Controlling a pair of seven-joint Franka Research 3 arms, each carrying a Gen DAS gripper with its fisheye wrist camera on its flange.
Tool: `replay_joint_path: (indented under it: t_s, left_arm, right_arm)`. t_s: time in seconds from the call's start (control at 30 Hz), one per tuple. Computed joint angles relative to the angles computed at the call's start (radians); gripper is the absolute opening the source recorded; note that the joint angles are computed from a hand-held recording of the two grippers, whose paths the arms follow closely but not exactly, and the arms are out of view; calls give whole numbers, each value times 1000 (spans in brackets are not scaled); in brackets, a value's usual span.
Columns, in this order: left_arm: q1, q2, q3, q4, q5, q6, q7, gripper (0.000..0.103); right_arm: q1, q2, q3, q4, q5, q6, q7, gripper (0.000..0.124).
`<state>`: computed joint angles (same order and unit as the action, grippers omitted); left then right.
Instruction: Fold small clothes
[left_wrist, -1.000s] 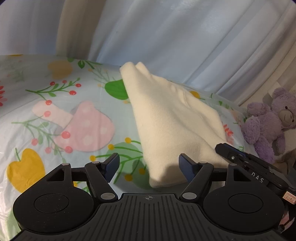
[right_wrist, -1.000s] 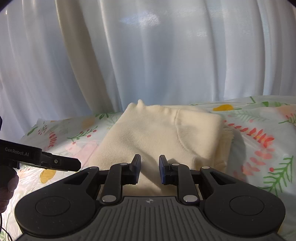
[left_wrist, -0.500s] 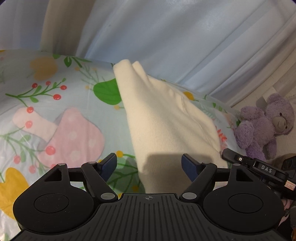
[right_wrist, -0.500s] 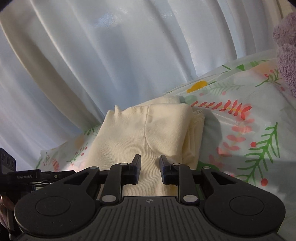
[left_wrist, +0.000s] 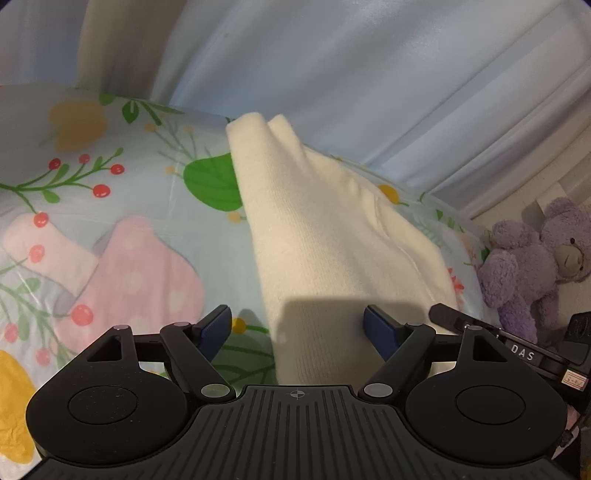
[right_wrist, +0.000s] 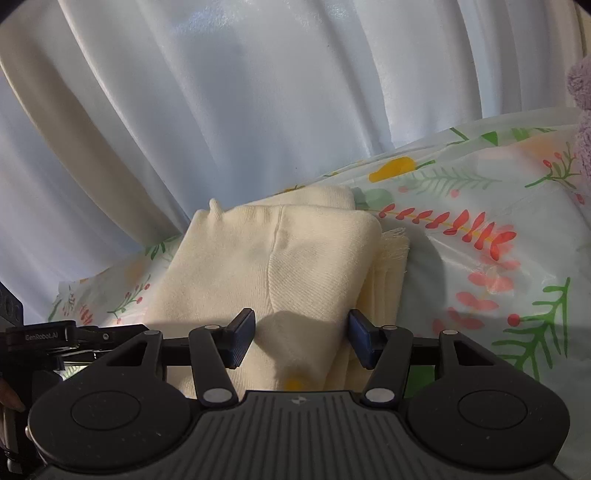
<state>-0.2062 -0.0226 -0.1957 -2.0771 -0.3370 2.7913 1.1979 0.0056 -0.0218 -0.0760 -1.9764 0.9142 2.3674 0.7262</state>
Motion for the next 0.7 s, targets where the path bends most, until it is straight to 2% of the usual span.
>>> replay_joint_path:
  t_s: [0.07, 0.1, 0.2, 0.27, 0.3, 0.37, 0.4, 0.43, 0.53, 0.7]
  left_arm:
    - [0, 4, -1, 5, 18, 2, -7, 84]
    - [0, 8, -2, 10, 20, 2, -7, 84]
    - [3, 15, -4, 16, 43, 4, -22, 84]
    - [5, 20, -5, 21, 48, 5, -21, 85]
    - [6, 23, -6, 24, 47, 5, -18, 85]
    - [8, 32, -7, 35, 50, -3, -14, 85]
    - [9, 36, -9, 39, 53, -7, -14, 85]
    - [10, 38, -10, 42, 59, -9, -18, 85]
    - [12, 45, -13, 53, 88, -17, -31, 86]
    - [13, 52, -19, 59, 116, -12, -46, 86]
  right_arm:
    - [5, -5, 3, -11, 43, 23, -80, 17]
    - [7, -12, 3, -18, 71, 30, -113, 9]
    - [20, -61, -2, -64, 195, 104, -233, 8]
    - [23, -70, -12, -77, 243, 135, -227, 7]
    - [22, -66, -15, -79, 238, 137, -208, 7]
    - [18, -34, -8, -82, 131, 159, -113, 7]
    - [19, -28, -8, -92, 143, 171, -138, 7]
    - [19, -28, -11, -99, 187, 175, -188, 8]
    - [5, -27, -17, -67, 145, 117, -132, 14]
    - [5, -61, -19, -77, 160, 115, -156, 21]
